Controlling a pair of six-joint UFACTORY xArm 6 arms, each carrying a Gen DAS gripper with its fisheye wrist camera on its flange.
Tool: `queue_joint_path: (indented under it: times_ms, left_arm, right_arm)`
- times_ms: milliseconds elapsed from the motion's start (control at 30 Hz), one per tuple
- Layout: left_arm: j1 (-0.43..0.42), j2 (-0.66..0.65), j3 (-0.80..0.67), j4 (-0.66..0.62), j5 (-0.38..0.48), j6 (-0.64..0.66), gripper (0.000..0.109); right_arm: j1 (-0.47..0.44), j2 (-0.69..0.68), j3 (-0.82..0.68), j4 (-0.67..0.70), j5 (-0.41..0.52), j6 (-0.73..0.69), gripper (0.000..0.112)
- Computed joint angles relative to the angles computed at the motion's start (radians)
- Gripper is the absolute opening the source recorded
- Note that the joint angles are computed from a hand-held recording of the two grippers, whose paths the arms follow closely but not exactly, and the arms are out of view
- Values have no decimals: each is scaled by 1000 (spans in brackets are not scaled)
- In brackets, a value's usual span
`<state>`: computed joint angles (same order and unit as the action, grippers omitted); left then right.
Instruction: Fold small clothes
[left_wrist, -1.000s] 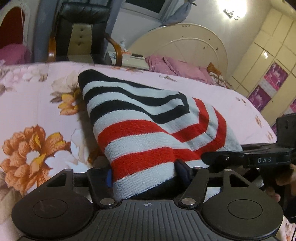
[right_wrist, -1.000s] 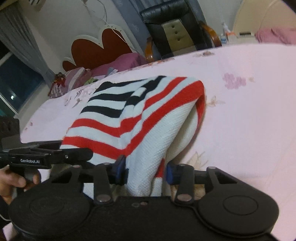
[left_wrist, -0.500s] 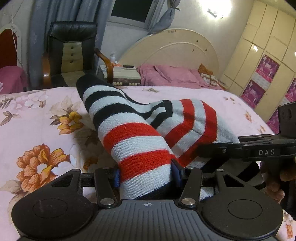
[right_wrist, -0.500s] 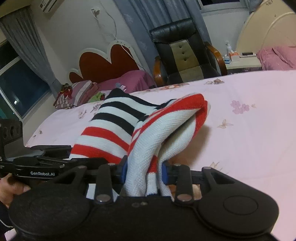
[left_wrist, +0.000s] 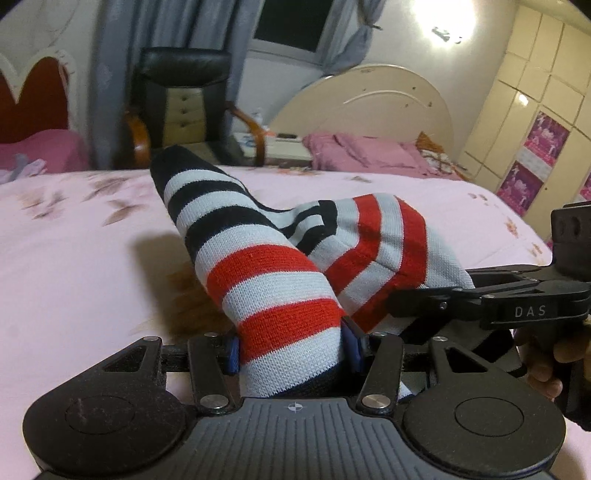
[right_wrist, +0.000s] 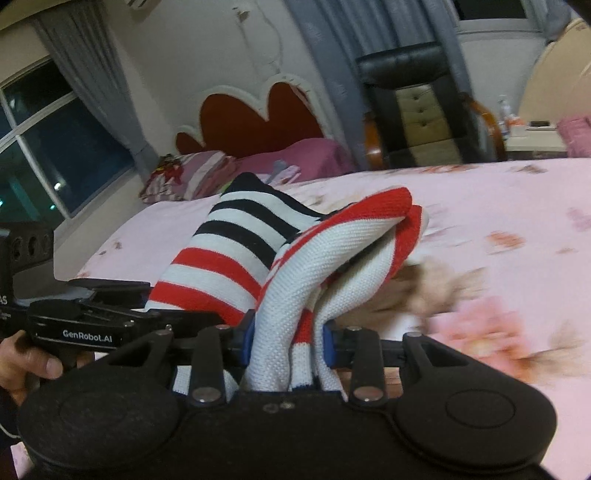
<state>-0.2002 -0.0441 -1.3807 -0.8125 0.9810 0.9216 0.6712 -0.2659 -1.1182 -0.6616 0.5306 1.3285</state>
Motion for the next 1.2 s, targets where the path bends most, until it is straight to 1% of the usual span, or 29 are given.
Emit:
queue_joint_path:
  times_ms: [133, 267, 367, 433, 467, 500, 533, 567, 600, 667, 700, 733, 767, 800, 833, 867, 900, 933, 967, 1000, 1067, 1100, 1133, 1167, 1200]
  left_arm:
    - [100, 0, 1, 19, 40, 51, 51]
    - [197, 15, -24, 27, 102, 98, 51]
    - [264, 31, -41, 24, 152, 126, 51]
    - [288, 44, -33, 33, 156, 128, 52]
    - [299, 56, -29, 36, 155, 116, 52]
    - [309, 62, -18, 28, 149, 110, 55]
    - [317, 64, -2, 10, 141, 111, 60]
    - [324, 65, 15, -14, 131, 110, 62]
    - [322, 57, 38, -30, 111, 109, 66]
    - [312, 31, 87, -44, 44, 126, 79]
    - [305, 13, 110, -36, 1, 129, 88]
    - [306, 2, 119, -39, -9, 132, 88]
    - [324, -4, 119, -54, 3, 141, 88]
    - [341, -7, 115, -64, 8, 147, 88]
    - [354, -21, 121, -70, -2, 159, 88]
    - [363, -38, 128, -79, -11, 182, 88]
    - [371, -50, 130, -93, -9, 206, 88]
    - [378, -59, 126, -111, 11, 225, 88]
    - [381, -69, 128, -132, 43, 251, 88]
    - [371, -80, 134, -137, 55, 272, 87]
    - [331, -115, 173, -125, 36, 340, 87]
    - [310, -127, 190, -114, 18, 355, 87]
    - [297, -130, 199, -106, 25, 361, 86]
    - [292, -130, 208, -106, 42, 366, 86]
    - [280, -134, 225, -99, 23, 372, 86]
  right_arm:
    - [38, 153, -130, -9, -31, 23, 34]
    - [71, 280, -259, 10, -39, 46, 34]
    - [93, 339, -325, 31, -39, 44, 33]
    - [101, 367, -350, 62, -28, 28, 34]
    - [107, 382, -362, 68, -17, 43, 34]
    - [111, 388, -371, 67, 31, 66, 34]
    - [108, 384, -357, 76, 51, 89, 36]
    - [96, 373, -321, 102, 29, 120, 37]
    - [77, 347, -253, 106, -36, 191, 39]
    - [47, 310, -160, 56, -157, 331, 39]
    - [43, 300, -146, 59, -173, 355, 40]
    - [44, 292, -143, 62, -167, 369, 42]
    - [53, 276, -151, 24, -118, 412, 46]
    - [71, 263, -164, -39, -57, 469, 53]
    - [88, 234, -166, -105, 14, 523, 51]
    - [102, 204, -161, -152, 64, 557, 47]
    - [117, 189, -167, -179, 96, 565, 33]
    - [126, 183, -181, -184, 120, 534, 27]
    - [140, 195, -218, -181, 157, 469, 26]
    - [154, 222, -266, -176, 190, 394, 26]
    - [176, 291, -370, -126, 243, 215, 25]
    - [182, 338, -430, -98, 270, 137, 22]
    - [194, 383, -491, -71, 317, 40, 18]
    - [209, 432, -558, -47, 381, -54, 14]
    - [227, 492, -639, -28, 481, -148, 5]
